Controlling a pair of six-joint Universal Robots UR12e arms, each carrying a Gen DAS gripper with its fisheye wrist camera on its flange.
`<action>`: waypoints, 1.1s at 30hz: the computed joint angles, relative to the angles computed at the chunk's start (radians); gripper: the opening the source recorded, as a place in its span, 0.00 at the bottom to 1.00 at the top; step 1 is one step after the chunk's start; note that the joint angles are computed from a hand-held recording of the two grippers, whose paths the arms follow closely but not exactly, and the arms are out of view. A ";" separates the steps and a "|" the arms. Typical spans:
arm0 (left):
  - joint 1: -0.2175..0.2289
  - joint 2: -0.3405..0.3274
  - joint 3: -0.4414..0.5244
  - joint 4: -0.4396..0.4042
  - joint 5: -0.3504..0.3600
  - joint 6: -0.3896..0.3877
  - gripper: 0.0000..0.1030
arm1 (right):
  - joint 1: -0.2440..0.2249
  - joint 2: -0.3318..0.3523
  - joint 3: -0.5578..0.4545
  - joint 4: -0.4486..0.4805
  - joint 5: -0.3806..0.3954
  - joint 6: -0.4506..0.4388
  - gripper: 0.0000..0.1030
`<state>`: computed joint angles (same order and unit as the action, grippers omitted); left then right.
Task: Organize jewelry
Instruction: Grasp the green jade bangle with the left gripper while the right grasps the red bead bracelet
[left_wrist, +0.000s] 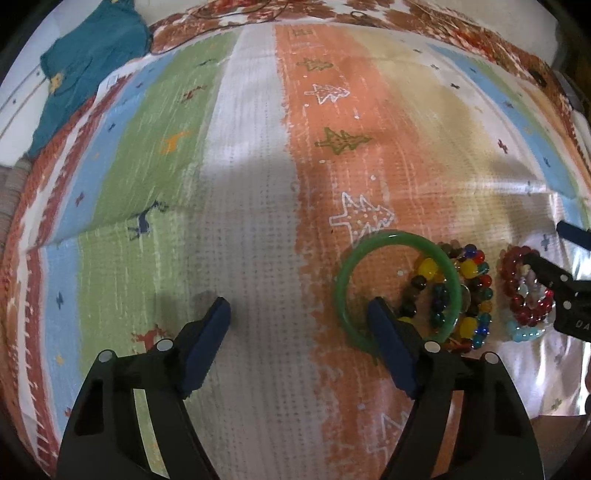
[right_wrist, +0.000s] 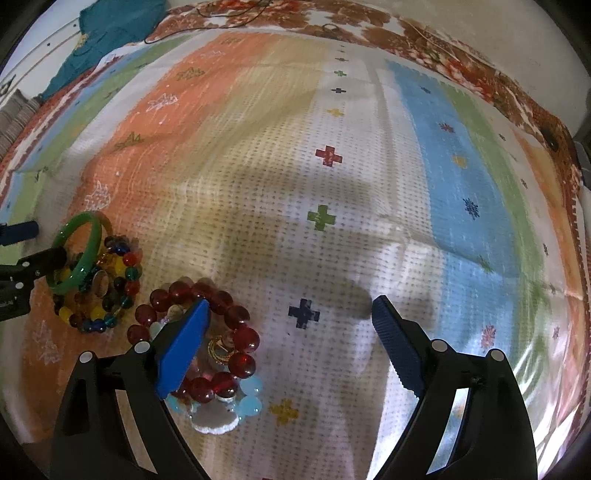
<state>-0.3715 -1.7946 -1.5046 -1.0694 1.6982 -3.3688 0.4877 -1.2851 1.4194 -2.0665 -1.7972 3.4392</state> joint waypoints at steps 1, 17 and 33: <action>-0.001 -0.002 0.001 0.003 0.003 0.000 0.73 | 0.000 0.002 -0.002 -0.001 0.001 -0.002 0.86; -0.004 -0.007 -0.003 0.037 0.018 -0.016 0.46 | 0.004 0.008 -0.019 0.031 0.049 -0.067 0.51; -0.007 -0.009 -0.002 0.037 0.026 -0.018 0.45 | -0.001 0.009 -0.019 0.021 0.059 -0.071 0.17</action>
